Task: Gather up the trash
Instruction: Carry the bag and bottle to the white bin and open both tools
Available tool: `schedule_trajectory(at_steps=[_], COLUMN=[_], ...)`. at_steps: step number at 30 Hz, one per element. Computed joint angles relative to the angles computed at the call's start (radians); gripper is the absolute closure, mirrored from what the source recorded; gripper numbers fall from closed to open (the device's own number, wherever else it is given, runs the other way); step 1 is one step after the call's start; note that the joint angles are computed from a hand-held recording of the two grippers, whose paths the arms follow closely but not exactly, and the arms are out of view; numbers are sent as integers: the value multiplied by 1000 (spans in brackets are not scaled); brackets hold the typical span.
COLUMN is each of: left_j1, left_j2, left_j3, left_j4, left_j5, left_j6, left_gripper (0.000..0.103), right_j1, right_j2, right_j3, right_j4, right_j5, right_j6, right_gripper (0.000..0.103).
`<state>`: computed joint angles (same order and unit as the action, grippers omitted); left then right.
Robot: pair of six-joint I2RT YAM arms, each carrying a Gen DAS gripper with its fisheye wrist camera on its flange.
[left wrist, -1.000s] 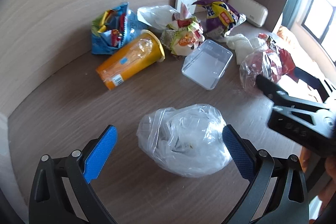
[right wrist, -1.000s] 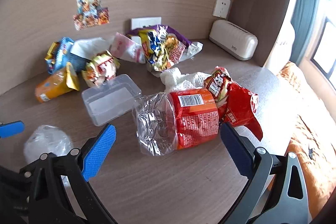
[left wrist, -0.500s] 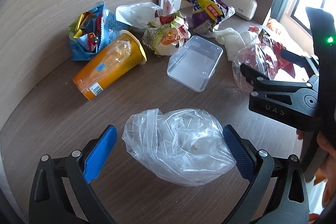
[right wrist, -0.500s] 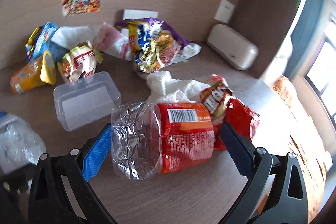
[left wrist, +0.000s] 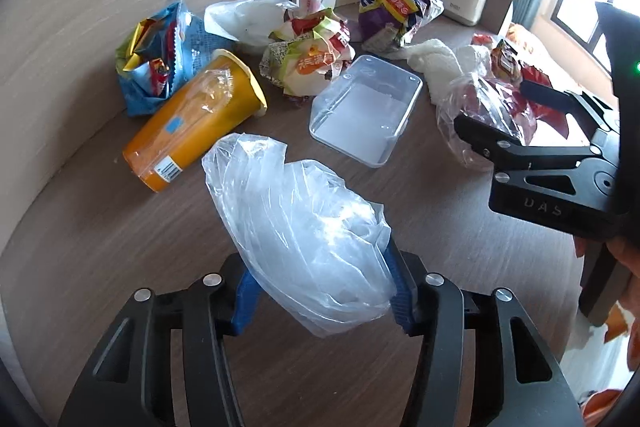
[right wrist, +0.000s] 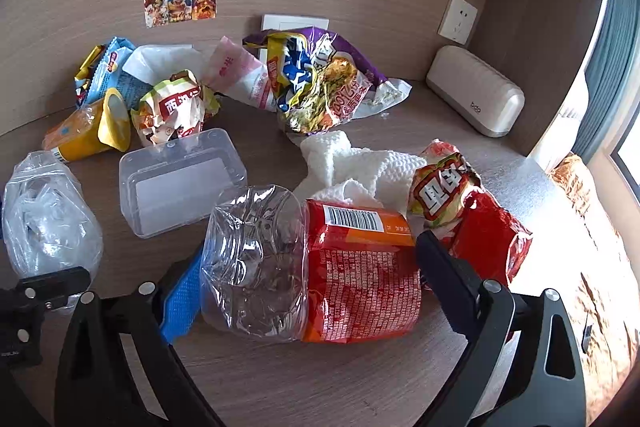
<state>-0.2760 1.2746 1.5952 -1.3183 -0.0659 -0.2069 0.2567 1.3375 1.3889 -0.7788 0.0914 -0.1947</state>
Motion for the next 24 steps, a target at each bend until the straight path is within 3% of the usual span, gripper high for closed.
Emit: schedule_trajectory(at_steps=[9,24], left_j1=[-34,-174], left_j2=[6,150], left_j3=[98,468], left_j4=[-12,-104], left_j5=[-42,-95], left_j6=[-11,18], left_gripper=[58,58], right_j1=[-9,-80], right_j2=[-64,-121], right_j3=[55,290], right_j4=[-24,-166], right_j5=[-21,-31], right_j6=[5,13], right_gripper=[7,7])
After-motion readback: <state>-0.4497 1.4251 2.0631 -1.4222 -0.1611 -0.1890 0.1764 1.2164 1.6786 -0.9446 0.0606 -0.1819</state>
